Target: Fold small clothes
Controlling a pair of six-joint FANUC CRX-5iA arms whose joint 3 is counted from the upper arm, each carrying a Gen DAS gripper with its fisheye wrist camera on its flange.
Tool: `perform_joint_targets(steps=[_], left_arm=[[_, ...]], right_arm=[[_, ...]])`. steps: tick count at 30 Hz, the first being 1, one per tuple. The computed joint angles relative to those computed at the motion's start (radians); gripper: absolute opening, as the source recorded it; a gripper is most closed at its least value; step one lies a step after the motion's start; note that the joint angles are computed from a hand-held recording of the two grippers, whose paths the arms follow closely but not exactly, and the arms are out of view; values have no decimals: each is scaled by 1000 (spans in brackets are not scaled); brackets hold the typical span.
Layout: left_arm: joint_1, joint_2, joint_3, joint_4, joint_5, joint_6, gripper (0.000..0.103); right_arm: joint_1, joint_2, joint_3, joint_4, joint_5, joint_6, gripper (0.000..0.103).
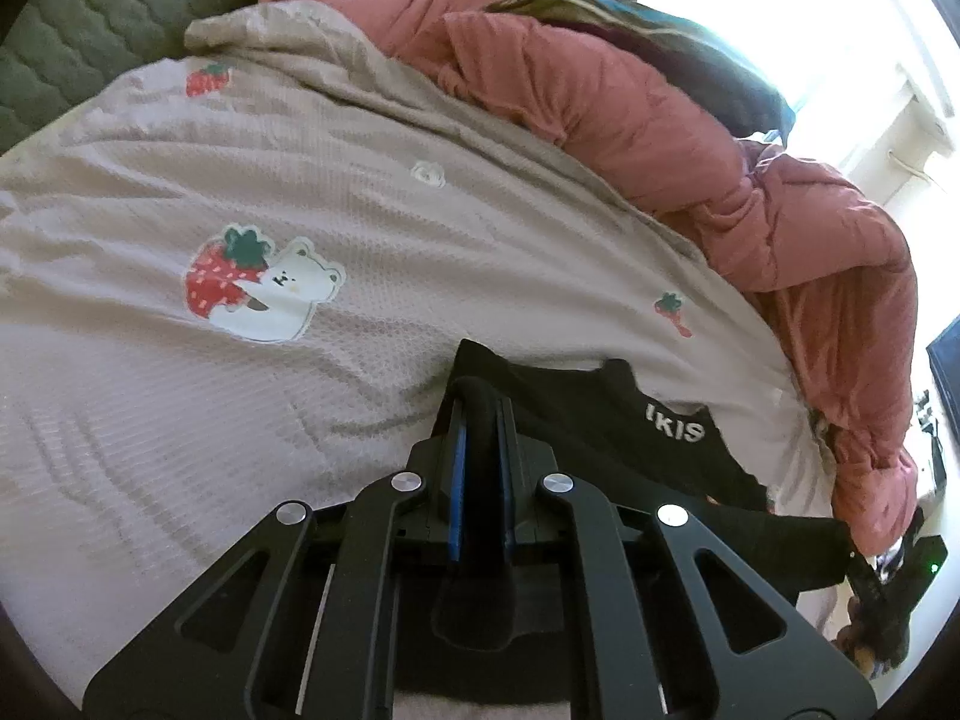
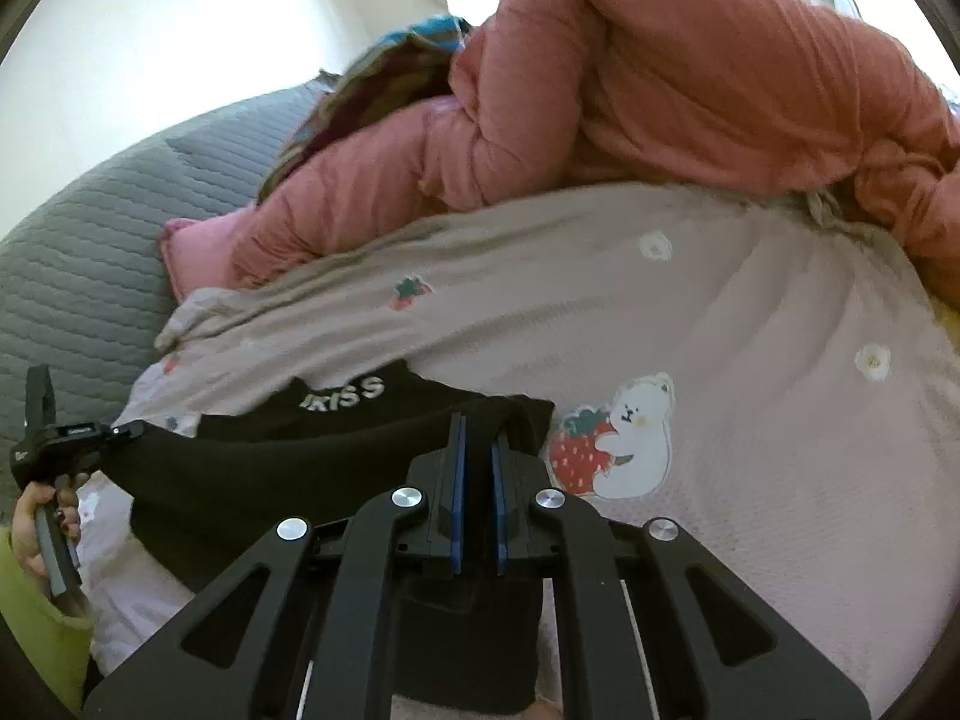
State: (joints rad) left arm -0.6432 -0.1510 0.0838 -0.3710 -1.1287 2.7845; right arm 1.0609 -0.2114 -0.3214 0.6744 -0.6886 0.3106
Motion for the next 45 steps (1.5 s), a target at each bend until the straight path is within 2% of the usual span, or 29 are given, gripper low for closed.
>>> perform_joint_targets(steps=[6,8,10,12,15,16,17,18,19,23,26,28,30,33,35,40,45], left_arm=[[36,-2,-86,38,78,4,3],[31,-10,-103,27,91,11,6],[29,-19,-114,20,98,13,15],[35,-37,-133,26,118,10,16],[6,-46,-112,-39,80,46,28],[-34,-36,-73,-107,16,69,30],[-56,-29,-50,-144,-16,77,30],[-90,-22,-21,-194,-59,82,30],[-117,-14,4,-231,-93,84,30],[-203,17,75,-318,-173,58,32],[-236,46,108,-307,-156,7,32],[-239,71,121,-259,-117,-53,33],[-255,109,142,-217,-106,-126,33],[-275,149,162,-176,-99,-202,36],[-289,176,180,-160,-110,-240,44],[-291,216,180,-98,-132,-299,45],[-303,236,195,-134,-176,-302,45]], right_arm=[[-15,62,36,-62,-48,19,7],[-19,73,44,-78,-59,22,7],[-19,80,46,-82,-66,16,8],[-13,83,42,-61,-71,-2,10],[-2,81,37,-34,-78,-6,20],[1,76,31,-19,-76,-13,22],[7,74,26,4,-81,-23,32],[15,75,22,38,-100,-43,49],[26,74,13,95,-127,-75,49],[57,48,-18,197,-159,-114,49],[101,22,-40,226,-149,-95,48],[141,17,-37,195,-145,-18,45],[177,25,-24,155,-158,48,33],[216,40,-3,86,-160,138,24],[238,56,10,56,-166,188,23],[271,102,59,-11,-201,272,23],[257,142,86,-38,-223,272,23]])
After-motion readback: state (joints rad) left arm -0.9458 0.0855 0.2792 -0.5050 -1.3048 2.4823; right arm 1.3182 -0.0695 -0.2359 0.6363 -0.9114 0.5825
